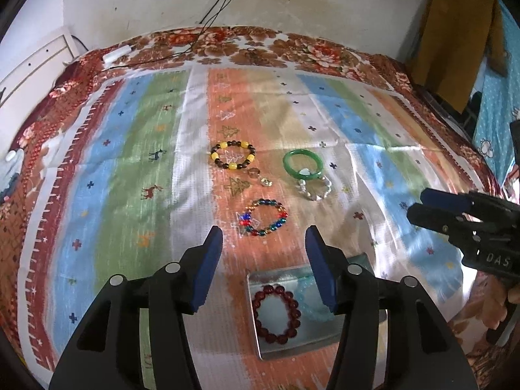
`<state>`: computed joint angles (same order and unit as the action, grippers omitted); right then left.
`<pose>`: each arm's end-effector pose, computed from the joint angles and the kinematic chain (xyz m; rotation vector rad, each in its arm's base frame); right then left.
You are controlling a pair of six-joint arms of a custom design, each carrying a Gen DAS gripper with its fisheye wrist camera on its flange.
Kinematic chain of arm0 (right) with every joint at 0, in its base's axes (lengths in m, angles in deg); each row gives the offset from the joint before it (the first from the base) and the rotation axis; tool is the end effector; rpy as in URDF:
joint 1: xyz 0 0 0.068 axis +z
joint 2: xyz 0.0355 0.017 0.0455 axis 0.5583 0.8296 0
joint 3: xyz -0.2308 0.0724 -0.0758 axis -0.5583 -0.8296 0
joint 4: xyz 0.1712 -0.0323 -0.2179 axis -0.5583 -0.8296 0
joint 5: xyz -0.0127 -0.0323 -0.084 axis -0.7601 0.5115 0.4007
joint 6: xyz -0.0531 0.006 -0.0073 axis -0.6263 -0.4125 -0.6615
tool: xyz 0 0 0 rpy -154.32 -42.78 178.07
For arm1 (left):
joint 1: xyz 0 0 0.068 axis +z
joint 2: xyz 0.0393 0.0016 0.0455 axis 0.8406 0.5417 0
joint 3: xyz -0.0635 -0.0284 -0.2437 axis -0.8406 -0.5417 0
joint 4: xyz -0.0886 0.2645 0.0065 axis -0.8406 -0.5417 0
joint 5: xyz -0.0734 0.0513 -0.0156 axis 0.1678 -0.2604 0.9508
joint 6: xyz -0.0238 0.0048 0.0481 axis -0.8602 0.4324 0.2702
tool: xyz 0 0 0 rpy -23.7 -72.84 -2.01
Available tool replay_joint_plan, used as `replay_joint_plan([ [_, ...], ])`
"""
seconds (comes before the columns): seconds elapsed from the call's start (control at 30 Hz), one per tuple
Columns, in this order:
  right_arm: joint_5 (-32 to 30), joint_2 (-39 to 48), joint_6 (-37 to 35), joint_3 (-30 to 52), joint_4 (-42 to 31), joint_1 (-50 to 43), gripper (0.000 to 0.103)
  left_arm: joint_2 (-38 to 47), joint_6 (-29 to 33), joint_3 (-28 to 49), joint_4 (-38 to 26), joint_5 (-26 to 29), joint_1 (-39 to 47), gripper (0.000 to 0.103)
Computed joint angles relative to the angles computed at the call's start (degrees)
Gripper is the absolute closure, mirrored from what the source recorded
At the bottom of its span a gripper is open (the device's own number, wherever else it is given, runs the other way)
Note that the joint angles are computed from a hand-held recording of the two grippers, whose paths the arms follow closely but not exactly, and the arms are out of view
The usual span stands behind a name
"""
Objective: Organize jewelry
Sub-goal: 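Open the left tool to drop the red bracelet into the tin while the right tool drops the blue one, then move the left tool to the multicolour bead bracelet while the right tool approaches the pearl bracelet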
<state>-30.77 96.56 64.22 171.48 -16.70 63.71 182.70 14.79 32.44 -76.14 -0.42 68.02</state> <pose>0.2513 0.1345 0.3610 0.1293 2.5048 0.1527 0.3227 0.0442 0.3901 0.5853 2.4595 -0.4027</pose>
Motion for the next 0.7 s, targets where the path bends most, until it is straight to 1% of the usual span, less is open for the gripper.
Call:
replay_joint_plan([
  [0.1,-1.23,1.08,-0.75,-0.11,0.66,-1.31,0.053,2.11,-0.32,2.39,-0.70,-0.31,-0.44,0.050],
  [0.17,-2.31,1.94,-1.23,-0.04,1.45,-2.24,0.053,3.26,-0.43,3.43,-0.92,-0.44,-0.63,0.048],
  [0.33,-4.12,4.18,-2.27,0.26,2.85,-4.47,0.053,5.29,-0.20,4.46,-0.67,-2.15,-1.72,0.048],
  [0.4,-7.37,5.11,-2.75,0.03,4.23,-6.14,0.053,5.60,-0.62,4.39,0.23,-2.69,-2.19,0.048],
  [0.47,-9.07,5.78,-2.92,-0.22,5.05,-7.26,0.053,7.16,-1.11,5.76,0.24,-3.68,-3.08,0.048],
  [0.7,-10.04,8.18,-3.44,-0.07,5.37,-9.02,0.053,12.26,-2.23,10.32,-1.16,-4.97,-4.53,0.048],
])
